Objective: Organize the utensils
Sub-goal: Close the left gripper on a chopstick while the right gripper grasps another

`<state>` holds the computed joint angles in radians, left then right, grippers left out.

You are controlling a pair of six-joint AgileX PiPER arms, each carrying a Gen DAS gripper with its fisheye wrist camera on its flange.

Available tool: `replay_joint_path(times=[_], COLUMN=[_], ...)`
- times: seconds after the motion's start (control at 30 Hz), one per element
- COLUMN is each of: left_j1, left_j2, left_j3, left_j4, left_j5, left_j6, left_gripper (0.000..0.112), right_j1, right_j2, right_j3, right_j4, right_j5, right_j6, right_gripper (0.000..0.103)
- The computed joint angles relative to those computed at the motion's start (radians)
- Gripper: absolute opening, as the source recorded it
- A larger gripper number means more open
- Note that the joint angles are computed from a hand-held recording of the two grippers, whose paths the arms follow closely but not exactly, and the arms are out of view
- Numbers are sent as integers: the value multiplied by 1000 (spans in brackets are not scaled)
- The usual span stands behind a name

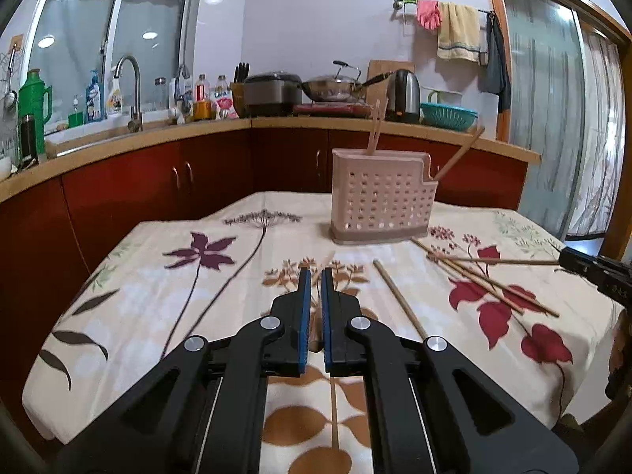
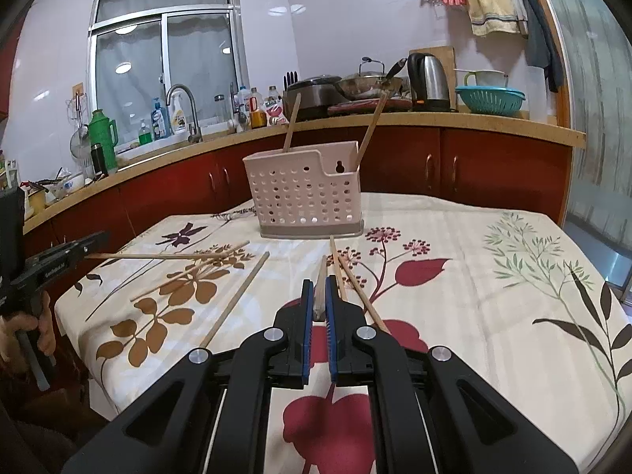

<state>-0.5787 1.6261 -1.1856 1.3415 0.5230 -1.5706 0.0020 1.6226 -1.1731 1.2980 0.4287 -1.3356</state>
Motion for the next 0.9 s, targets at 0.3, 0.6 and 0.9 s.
replay_joint_path(times=[0.3, 0.6, 0.9], left_j1=[-12, 1, 11], left_j2=[9, 39, 62], left_j3=[84, 120, 115], left_j4=[44, 70, -63], left_j5=[-14, -41, -41], left_j6=[-96, -146, -36], left_gripper=[6, 1, 3], right_j1=[-5, -18, -21], right_j2=[9, 41, 51], right_j3=[53, 103, 115], right_j4=[44, 136, 138], right_j5=[-8, 4, 6], right_j6=[-53, -153, -160], right_gripper=[7, 7, 7])
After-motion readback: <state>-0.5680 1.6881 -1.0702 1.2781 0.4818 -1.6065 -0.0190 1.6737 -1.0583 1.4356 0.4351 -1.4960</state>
